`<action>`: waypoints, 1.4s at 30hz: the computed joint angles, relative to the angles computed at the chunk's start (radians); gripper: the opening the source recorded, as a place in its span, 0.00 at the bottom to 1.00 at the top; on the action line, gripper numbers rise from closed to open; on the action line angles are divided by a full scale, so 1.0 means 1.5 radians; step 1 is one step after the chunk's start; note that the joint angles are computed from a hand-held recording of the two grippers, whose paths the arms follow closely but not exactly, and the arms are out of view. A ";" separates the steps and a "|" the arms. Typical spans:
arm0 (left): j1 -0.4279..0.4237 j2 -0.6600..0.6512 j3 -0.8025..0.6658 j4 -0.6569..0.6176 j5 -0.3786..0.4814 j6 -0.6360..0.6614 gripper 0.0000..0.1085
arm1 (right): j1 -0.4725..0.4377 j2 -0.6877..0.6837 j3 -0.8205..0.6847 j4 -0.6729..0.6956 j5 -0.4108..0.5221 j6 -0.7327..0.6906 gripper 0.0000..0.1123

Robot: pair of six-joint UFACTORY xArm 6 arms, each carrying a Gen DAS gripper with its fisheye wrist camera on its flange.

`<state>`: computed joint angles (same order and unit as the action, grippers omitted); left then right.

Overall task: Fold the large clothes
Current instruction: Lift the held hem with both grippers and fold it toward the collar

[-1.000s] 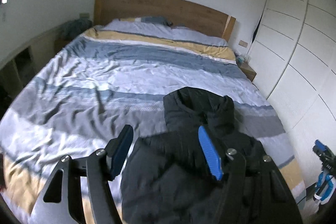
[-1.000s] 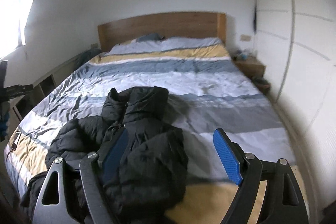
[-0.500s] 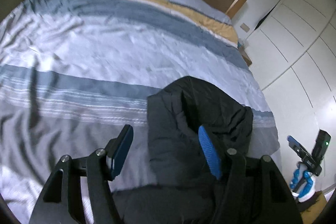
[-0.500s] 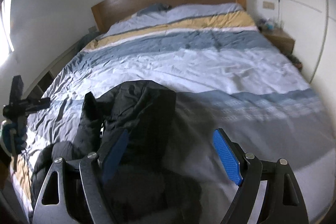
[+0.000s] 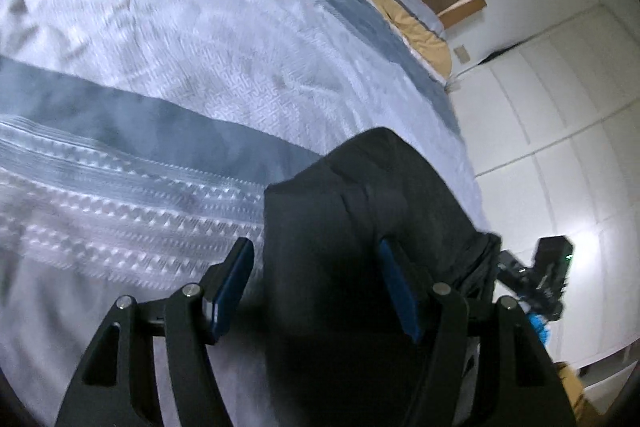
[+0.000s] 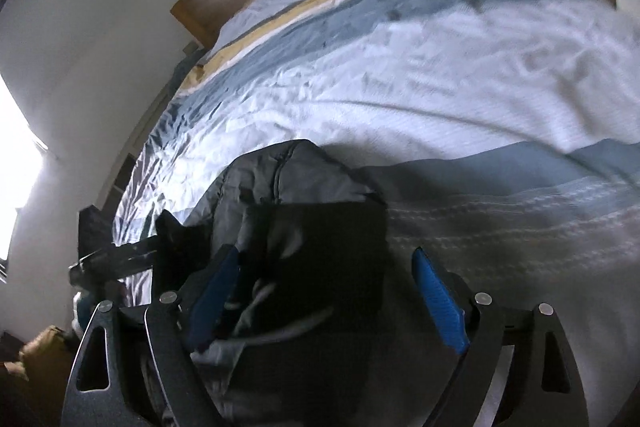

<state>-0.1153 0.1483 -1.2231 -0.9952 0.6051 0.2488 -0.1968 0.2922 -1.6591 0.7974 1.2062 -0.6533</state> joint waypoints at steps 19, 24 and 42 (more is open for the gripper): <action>-0.019 0.126 -0.143 -0.010 0.035 -0.033 0.39 | 0.037 0.141 -0.141 -0.043 0.060 0.046 0.35; -0.044 0.074 -0.102 0.038 -0.015 -0.060 0.21 | 0.043 0.089 -0.099 -0.060 0.030 0.020 0.24; -0.122 -0.351 0.224 0.126 -0.060 -0.116 0.21 | -0.033 -0.238 0.152 -0.021 0.099 -0.129 0.22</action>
<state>-0.2988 -0.3775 -0.8872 -0.8067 0.5158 0.0747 -0.2458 -0.0648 -1.4311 0.7653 1.3547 -0.8468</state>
